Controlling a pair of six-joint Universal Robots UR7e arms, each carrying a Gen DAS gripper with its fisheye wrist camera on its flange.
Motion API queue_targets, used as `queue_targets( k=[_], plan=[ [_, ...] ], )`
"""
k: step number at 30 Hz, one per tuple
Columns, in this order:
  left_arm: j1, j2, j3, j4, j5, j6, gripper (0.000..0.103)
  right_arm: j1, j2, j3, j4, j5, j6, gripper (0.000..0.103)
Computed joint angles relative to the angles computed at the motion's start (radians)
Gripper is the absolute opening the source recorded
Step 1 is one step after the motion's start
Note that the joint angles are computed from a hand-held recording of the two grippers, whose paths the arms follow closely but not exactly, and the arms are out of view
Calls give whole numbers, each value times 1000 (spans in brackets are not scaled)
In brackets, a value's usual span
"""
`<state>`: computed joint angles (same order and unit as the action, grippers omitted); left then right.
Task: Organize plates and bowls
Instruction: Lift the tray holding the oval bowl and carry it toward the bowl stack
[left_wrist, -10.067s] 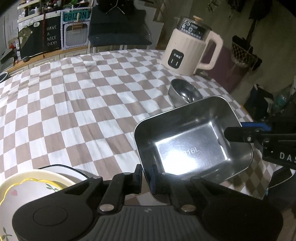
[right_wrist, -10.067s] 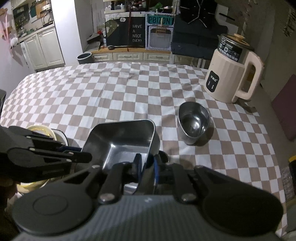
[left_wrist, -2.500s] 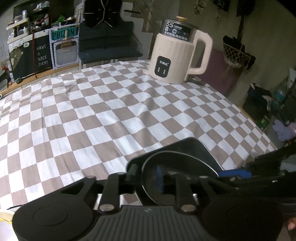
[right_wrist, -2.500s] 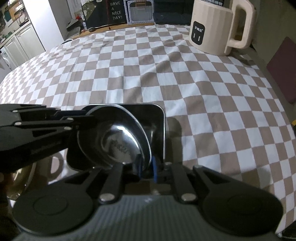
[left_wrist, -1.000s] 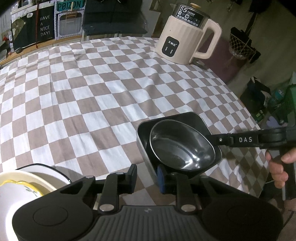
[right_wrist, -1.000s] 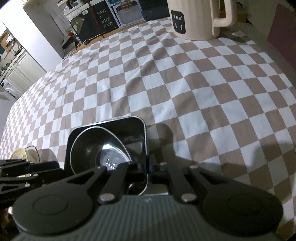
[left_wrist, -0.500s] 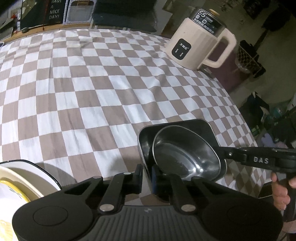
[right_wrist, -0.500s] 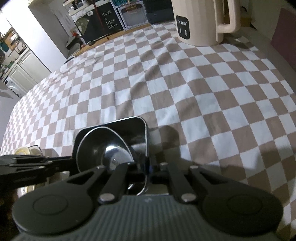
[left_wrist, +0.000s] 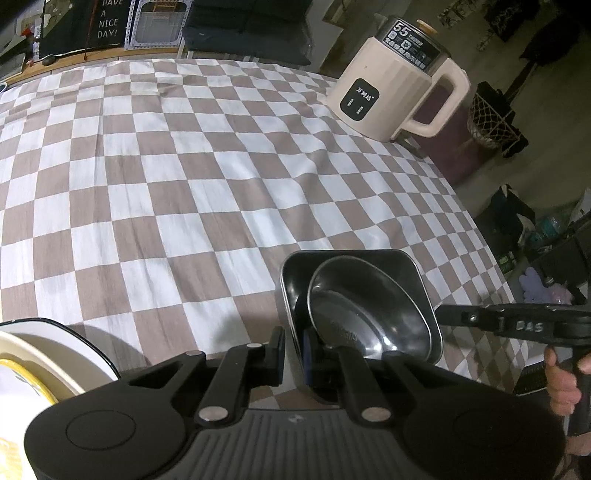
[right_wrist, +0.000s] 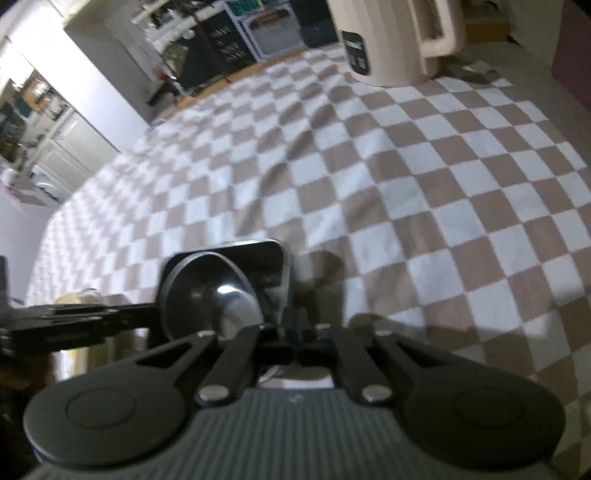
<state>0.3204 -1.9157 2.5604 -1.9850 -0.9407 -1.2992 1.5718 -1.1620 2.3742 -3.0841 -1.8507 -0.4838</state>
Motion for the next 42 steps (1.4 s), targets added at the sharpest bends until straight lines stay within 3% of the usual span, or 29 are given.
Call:
queue_targets(
  k=[2,7,12,19,22,27,29,30,31,35,42],
  plan=[
    [-1,-1,1,2,-1,-3,11,-7,-6,2,4,9,3,0],
    [1,-3,1,2,-5,1,11,-45,-75,28,23,146,-17,0],
    [4,3,-1,-1,-8,4,11,-21,-45,13,50,83,-17,3],
    [4,9,0,-4,-16,4,11,-28,-41,11,46,93,-15,4],
    [6,14,0,-7,-25,7,11,-37,-59,21,48,136,-28,4],
    [6,21,0,-11,-34,12,11,-13,-19,12,11,51,-15,2],
    [7,20,0,-9,-35,11,11,8,23,-4,-13,-59,7,2],
    [7,17,0,-9,-37,8,11,8,31,-8,-14,-76,12,2],
    [7,15,1,-8,-38,5,11,-2,18,-6,-8,-51,16,2],
    [8,15,-1,-7,-39,3,11,-58,-68,39,-13,177,-24,2],
    [8,14,-2,-7,-41,1,11,-16,-13,11,20,90,-36,6]
  ],
)
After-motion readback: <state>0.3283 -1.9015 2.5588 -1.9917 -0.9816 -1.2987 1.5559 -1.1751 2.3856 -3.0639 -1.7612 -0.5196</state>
